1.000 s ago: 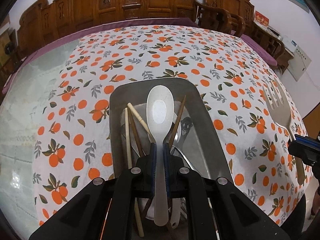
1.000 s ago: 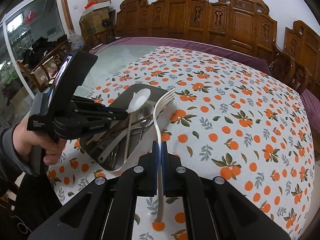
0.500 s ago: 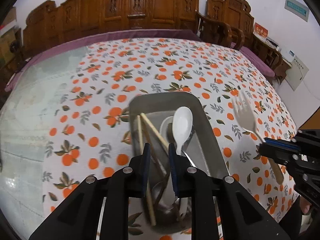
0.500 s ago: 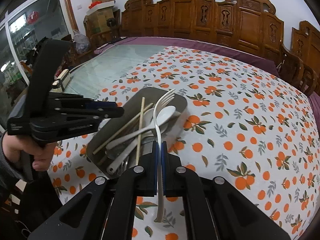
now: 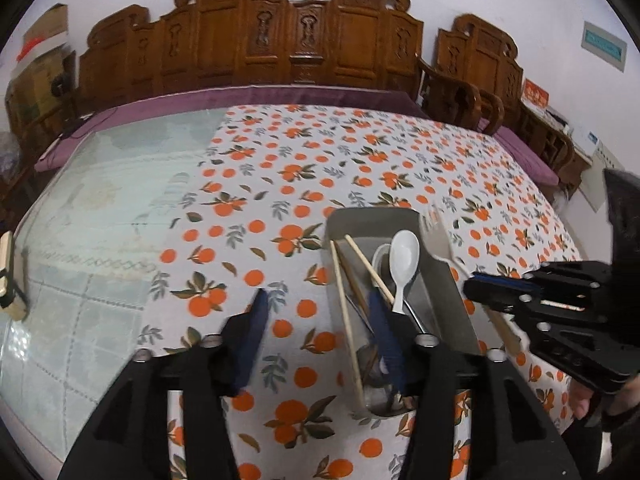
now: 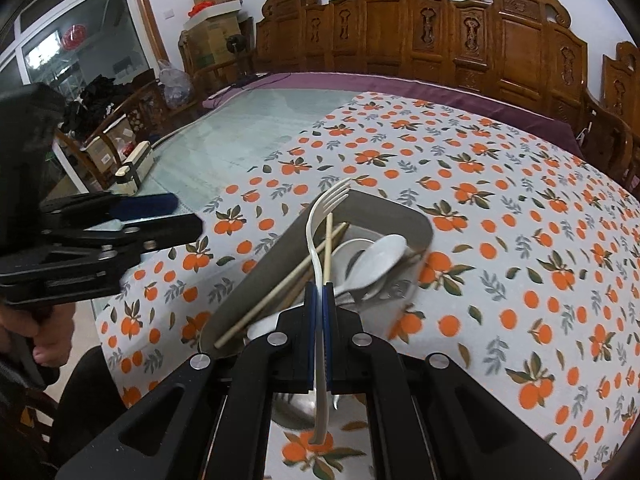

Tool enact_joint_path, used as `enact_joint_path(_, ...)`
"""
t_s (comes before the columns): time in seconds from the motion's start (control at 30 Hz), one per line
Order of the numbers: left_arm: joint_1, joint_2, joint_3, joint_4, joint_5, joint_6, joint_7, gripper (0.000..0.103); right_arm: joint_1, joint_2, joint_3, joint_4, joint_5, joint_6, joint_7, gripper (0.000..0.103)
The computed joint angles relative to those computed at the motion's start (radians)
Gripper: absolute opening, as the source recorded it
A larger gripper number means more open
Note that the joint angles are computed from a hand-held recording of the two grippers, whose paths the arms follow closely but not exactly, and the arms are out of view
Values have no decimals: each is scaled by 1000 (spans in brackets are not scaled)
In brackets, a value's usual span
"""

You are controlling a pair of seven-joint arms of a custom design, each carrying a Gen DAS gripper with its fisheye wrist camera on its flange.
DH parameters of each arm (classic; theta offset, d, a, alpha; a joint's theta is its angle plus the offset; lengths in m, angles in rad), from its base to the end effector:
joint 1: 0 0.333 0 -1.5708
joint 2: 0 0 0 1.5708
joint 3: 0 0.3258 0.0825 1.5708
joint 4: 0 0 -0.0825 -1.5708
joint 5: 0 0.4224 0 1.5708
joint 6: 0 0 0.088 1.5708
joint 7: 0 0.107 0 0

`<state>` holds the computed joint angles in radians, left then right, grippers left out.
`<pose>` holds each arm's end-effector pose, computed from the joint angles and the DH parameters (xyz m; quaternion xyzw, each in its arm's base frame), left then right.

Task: Organize utensils
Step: 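Lower the white spoon into the grey tray and open the left tool, then lower the white fork into the grey tray and open the right tool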

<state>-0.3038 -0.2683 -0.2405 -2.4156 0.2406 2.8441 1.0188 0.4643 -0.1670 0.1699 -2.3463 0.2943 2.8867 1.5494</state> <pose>0.4435 -0.2886 0.4761 -0.5892 0.7295 -0.2984 0.1779 0.4566 0.3180 0.4671 -0.7822 0.5152 -0.0959 0.3370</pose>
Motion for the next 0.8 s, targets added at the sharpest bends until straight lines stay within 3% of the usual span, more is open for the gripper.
enact_joint_path(0.1, 24, -25, -10, -17, 29, 7, -37, 76, -4, 42, 5, 35, -14, -3, 21, 4)
enact_joint_path(0.2, 39, -41, -14, -29, 55, 13, -62, 85, -5, 82, 4, 68, -18, -7, 44, 4)
enact_joint_path(0.8, 38, -71, -3, -60, 65, 23, -80, 86, -2, 216, -20, 165, -131, -37, 250, 4)
